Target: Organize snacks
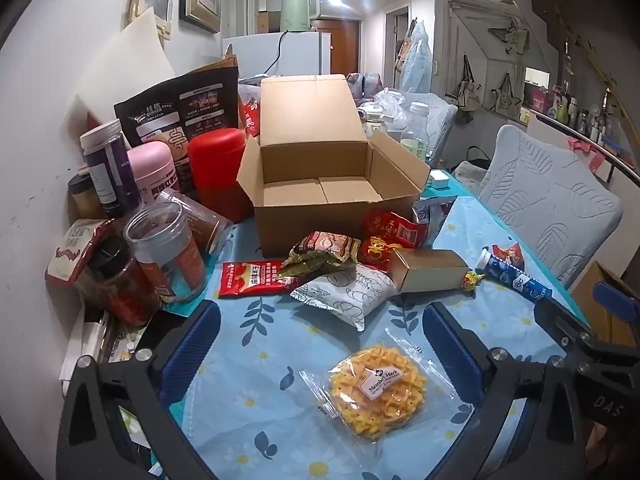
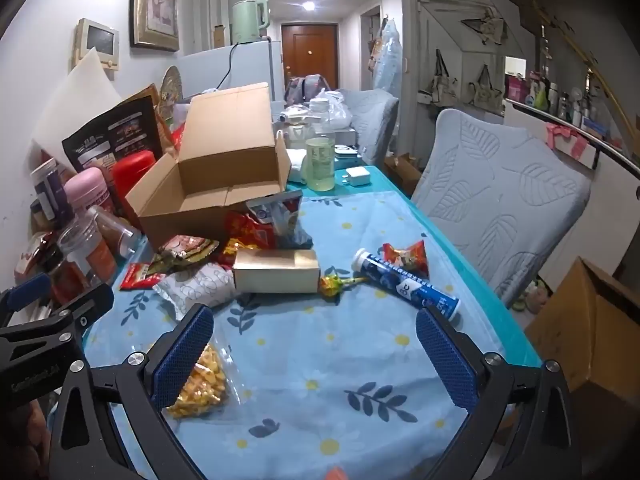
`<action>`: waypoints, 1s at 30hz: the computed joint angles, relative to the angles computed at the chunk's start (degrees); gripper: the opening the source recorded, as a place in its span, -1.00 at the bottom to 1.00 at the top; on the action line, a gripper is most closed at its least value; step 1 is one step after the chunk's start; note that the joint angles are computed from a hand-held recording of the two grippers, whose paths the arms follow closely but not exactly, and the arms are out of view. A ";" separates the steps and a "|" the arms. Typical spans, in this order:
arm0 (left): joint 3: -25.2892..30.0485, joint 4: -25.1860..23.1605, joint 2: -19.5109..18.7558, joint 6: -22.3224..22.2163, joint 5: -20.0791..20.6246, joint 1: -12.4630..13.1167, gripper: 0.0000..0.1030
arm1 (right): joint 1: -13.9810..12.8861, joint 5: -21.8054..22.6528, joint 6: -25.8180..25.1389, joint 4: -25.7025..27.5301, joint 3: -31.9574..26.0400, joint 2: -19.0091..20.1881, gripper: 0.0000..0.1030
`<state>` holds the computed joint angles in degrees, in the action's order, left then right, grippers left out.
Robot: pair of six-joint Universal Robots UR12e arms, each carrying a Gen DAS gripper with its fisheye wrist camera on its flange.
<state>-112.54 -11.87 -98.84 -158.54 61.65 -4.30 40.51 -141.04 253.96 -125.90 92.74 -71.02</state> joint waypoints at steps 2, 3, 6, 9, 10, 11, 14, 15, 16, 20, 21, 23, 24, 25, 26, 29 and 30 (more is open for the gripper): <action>-0.11 0.46 0.08 0.14 -0.99 0.34 1.00 | -0.07 0.25 -0.08 0.07 0.01 -0.09 1.00; 0.41 0.42 -0.15 0.41 0.80 -0.51 1.00 | -0.10 0.37 -0.08 0.02 0.06 -0.16 1.00; 0.71 0.30 -0.25 0.65 0.44 -0.66 1.00 | -0.49 0.61 -0.93 -0.88 0.11 0.01 1.00; 0.23 1.44 -0.16 0.85 0.36 -0.65 1.00 | -0.52 0.47 -1.56 -1.28 -0.05 0.18 1.00; 0.25 1.46 -0.17 0.89 0.37 -0.70 1.00 | -0.50 0.38 -1.75 -1.78 0.21 0.05 1.00; 0.28 1.45 -0.19 0.88 0.43 -0.74 1.00 | -0.57 0.46 -2.00 -2.10 0.28 0.09 1.00; 0.29 1.39 -0.19 0.81 0.51 -0.81 1.00 | -0.75 0.78 -2.62 -2.98 0.67 -0.16 1.00; 0.33 1.32 -0.20 0.79 0.54 -0.85 1.00 | -0.78 0.83 -2.73 -3.13 0.73 -0.17 1.00; 0.18 1.46 -0.11 0.78 0.50 -0.81 1.00 | -0.82 0.88 -2.85 -3.28 0.79 -0.17 1.00; 0.09 1.56 -0.11 0.80 0.57 -0.86 1.00 | -0.83 0.79 -2.64 -3.06 0.70 -0.10 1.00; 0.10 1.61 -0.13 0.79 0.61 -0.85 1.00 | -0.83 0.80 -2.60 -2.97 0.66 -0.09 1.00; 0.17 1.32 -0.10 0.84 0.83 -0.97 1.00 | -0.85 0.85 -2.68 -2.98 0.67 -0.10 1.00; 0.32 1.14 -0.23 0.87 0.89 -1.02 1.00 | -0.89 0.88 -2.80 -3.05 0.70 -0.08 1.00; 0.34 1.02 -0.23 0.82 0.95 -1.06 1.00 | -0.95 0.95 -2.96 -3.15 0.73 -0.06 1.00; 0.40 0.92 -0.30 0.79 0.96 -1.10 1.00 | -0.96 0.96 -2.96 -3.20 0.74 -0.07 1.00; 0.49 0.94 -0.52 0.79 0.95 -1.17 1.00 | -0.98 1.03 -3.03 -3.24 0.78 -0.07 1.00; 0.44 1.01 -0.53 0.76 0.95 -1.17 1.00 | -1.01 1.05 -3.10 -3.34 0.82 -0.06 1.00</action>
